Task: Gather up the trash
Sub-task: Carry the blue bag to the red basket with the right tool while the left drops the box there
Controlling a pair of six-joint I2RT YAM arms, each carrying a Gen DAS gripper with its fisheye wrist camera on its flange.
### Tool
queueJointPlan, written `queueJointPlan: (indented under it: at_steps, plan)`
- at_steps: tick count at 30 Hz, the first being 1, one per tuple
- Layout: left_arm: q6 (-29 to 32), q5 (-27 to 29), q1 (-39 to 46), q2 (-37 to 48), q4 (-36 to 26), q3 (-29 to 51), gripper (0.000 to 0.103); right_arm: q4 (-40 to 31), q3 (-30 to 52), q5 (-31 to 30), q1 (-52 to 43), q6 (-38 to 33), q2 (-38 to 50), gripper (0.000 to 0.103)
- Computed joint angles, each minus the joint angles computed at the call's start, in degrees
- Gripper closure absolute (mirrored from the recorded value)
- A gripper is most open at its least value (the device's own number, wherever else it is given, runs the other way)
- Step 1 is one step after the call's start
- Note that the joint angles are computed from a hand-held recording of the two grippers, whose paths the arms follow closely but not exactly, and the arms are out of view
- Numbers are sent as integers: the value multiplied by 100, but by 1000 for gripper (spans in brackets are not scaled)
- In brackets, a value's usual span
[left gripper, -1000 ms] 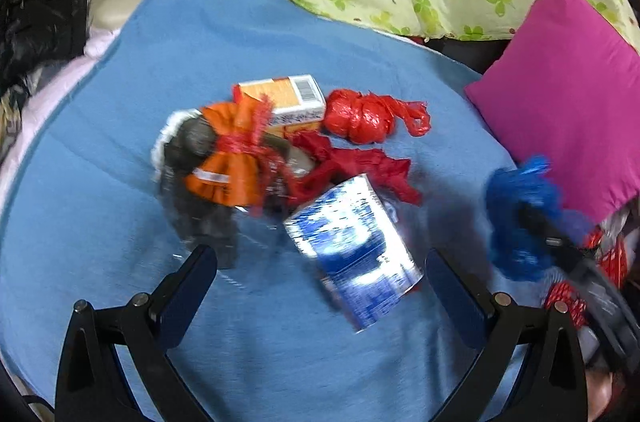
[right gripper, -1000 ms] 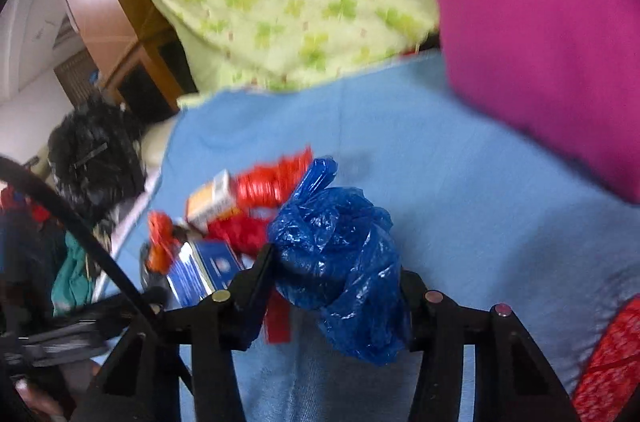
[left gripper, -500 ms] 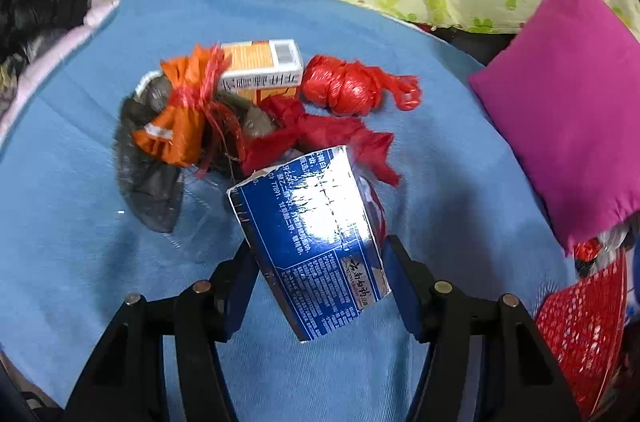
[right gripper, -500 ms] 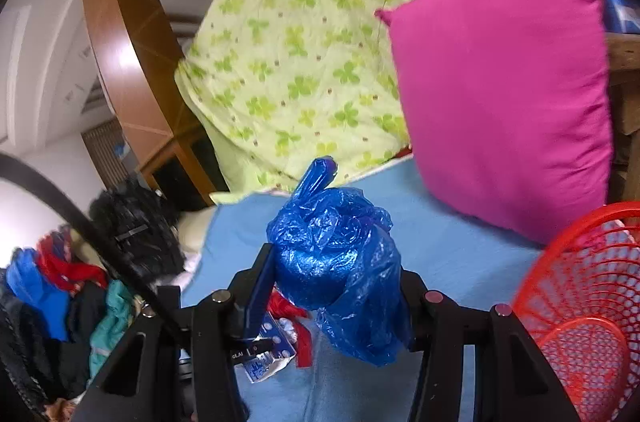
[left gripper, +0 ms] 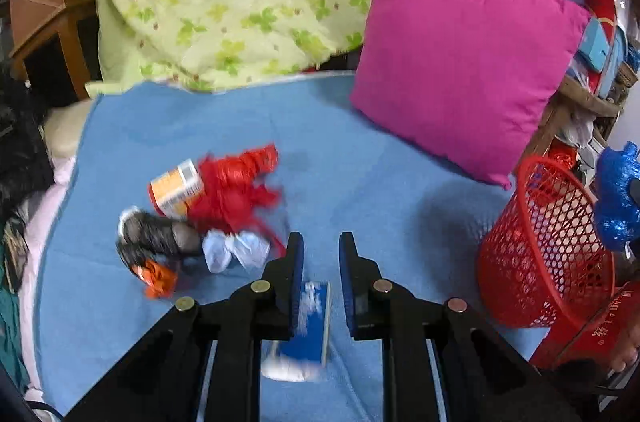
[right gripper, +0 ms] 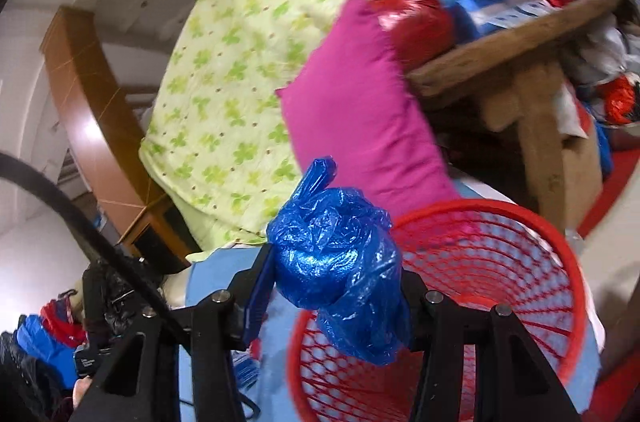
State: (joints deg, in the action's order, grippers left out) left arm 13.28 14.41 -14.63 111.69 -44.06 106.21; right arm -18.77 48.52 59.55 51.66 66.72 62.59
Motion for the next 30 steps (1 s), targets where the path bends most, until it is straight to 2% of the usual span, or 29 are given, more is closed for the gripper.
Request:
queueJointPlan:
  at_steps: [2,4,5,6,8,10,12,14,16,19,20,21,22,24,30]
  plan:
    - [-79,-133,85,136,-34,-49,86,-6,-149,-2,-49,49,-133,49]
    - [-120,-248,230,260,19,-219,81,-29,-284,-21,-44,80,-244,49]
    - [-110,-203,343,233,83,-401,71,62,-298,-82,-85,26,-234,49]
    - [-138,-118,437,121,225,-697,51,145,-325,-161,-134,-43,-232,49]
    - [-293,31,595,-43,431,-1117,31,233,-355,-275,-214,-125,-198,49]
    - [-285,199,616,-136,544,-1395,31,227,-324,-330,-235,-128,-130,49]
    - [-73,53,477,-195,715,-1682,26,199,-255,-286,-220,-81,-9,49]
    - [-46,-157,390,-58,829,-1762,25,294,-271,-239,-185,-95,14,49]
    - [-92,-97,392,95,722,-1705,25,360,-242,-213,-175,-178,76,49]
    - [-116,-354,349,77,1031,-1928,25,328,-129,-260,-218,-293,232,49]
    - [-150,-340,376,90,1072,-1932,29,338,-126,-287,-228,-317,240,49]
    - [-215,-162,454,121,1093,-1906,48,374,-126,-336,-253,-348,252,49]
    - [-219,-89,481,165,1034,-1836,56,407,-134,-377,-275,-370,258,49]
    - [-168,-136,474,213,964,-1741,56,433,-155,-443,-318,-406,242,49]
    - [-124,292,332,-174,763,-1628,56,658,-381,-545,-365,-486,9,49]
